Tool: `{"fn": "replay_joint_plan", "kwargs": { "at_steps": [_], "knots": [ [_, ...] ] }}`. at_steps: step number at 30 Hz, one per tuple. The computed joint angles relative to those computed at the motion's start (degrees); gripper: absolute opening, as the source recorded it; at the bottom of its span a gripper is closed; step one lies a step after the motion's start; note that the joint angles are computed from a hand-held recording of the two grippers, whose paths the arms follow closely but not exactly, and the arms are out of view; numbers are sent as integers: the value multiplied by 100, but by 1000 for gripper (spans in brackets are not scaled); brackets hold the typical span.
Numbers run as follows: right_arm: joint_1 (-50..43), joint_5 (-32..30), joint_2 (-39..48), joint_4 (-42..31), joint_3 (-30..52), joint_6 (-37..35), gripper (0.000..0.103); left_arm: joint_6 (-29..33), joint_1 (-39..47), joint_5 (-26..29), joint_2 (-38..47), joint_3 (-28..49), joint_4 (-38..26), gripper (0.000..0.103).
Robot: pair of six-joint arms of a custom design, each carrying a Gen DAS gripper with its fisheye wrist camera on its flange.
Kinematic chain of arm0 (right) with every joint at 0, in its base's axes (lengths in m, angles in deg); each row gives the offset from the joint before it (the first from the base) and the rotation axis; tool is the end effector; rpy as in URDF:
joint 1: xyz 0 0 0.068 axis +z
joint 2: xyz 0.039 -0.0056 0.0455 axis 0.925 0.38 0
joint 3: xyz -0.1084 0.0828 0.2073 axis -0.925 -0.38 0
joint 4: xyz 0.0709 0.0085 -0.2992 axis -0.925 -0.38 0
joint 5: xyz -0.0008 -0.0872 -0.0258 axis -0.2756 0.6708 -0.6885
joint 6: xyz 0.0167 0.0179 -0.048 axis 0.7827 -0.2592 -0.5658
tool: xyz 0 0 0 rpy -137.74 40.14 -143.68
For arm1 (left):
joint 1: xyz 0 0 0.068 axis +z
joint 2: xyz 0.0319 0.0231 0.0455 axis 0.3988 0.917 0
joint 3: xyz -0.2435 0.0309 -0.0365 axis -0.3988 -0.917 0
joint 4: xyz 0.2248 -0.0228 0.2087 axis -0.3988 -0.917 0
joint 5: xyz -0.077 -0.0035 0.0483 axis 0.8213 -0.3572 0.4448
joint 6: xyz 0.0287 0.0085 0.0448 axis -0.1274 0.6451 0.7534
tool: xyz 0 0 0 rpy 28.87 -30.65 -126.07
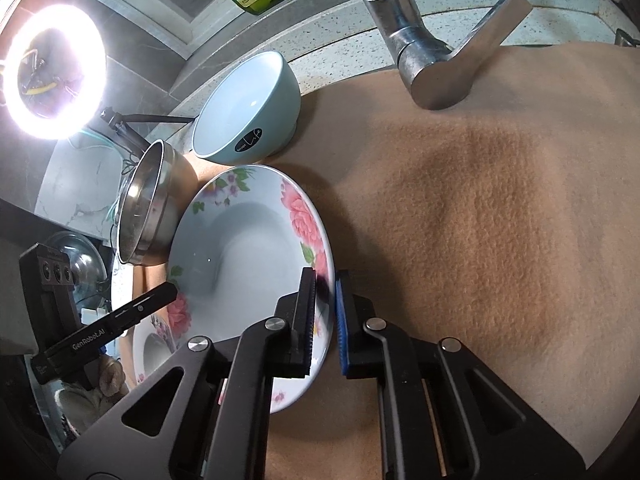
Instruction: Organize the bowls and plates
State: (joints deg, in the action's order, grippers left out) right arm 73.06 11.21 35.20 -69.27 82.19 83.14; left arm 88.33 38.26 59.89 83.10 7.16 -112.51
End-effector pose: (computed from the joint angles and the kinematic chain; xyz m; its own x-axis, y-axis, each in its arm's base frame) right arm 0.3104 0.0459 0.0622 -0.9588 0.0824 -0.2717 -0.0650 0.8678 0.4926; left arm 0.2390 0.0461 0.0844 -0.9222 -0.2153 -0.3212 -0.0629 0.9031 -0.4247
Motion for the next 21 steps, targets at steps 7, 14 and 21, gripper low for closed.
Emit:
{"fn": "replay_joint_plan", "kwargs": {
  "at_steps": [7, 14, 21],
  "knots": [
    [-61, 28, -390, -122, -242, 23, 9, 66, 35, 120, -192, -41, -199, 14],
    [-169, 32, -1115, -390, -571, -28, 9, 160, 80, 272, -729, -187, -517, 14],
    [-13, -6, -1956, -662, -941, 88, 9, 491, 450, 439, -1273, -326, -1018, 14]
  ]
}}
